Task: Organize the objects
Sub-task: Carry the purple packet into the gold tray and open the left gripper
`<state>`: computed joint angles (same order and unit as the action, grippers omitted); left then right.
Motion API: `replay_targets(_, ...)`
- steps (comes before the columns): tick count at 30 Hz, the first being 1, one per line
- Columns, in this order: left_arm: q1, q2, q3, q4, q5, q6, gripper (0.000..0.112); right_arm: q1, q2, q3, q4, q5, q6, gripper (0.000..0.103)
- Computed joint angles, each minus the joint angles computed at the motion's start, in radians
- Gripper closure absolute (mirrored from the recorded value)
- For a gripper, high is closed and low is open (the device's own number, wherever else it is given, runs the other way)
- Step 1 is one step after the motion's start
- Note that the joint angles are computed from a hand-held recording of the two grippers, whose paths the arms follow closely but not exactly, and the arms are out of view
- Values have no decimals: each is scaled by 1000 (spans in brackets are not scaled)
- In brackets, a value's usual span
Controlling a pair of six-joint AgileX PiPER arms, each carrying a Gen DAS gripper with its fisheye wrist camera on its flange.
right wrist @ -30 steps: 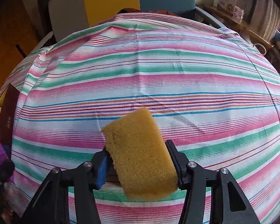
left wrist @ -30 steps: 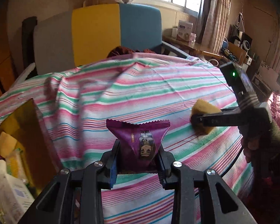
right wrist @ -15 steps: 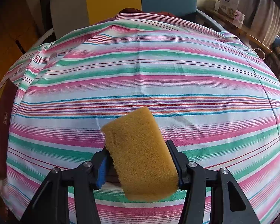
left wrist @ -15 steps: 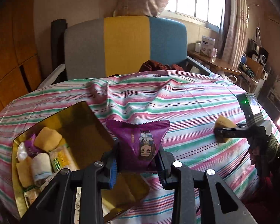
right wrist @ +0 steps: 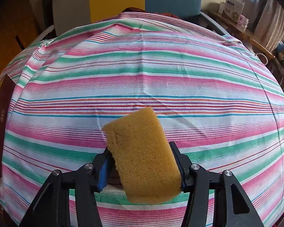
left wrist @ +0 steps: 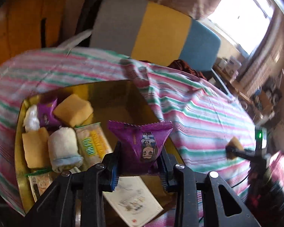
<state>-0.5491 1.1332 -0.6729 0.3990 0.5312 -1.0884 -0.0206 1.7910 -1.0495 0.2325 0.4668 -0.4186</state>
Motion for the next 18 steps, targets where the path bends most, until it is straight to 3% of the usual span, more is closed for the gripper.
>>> replay_targets(2, 134, -15, 14, -166, -34, 182, 79, 3, -1, 1, -9, 0, 8, 47)
replay_targets(5, 248, 16, -11, -294, -46, 362, 79, 6, 0, -2, -17, 3, 17, 47)
replay_targets(14, 366, 349, -224, -591, -46, 733, 79, 5, 3, -7, -21, 9, 11, 47)
replay_targets(18, 406, 492, -326, -606, -2, 775, 79, 8, 2, -8, -31, 10, 18, 47)
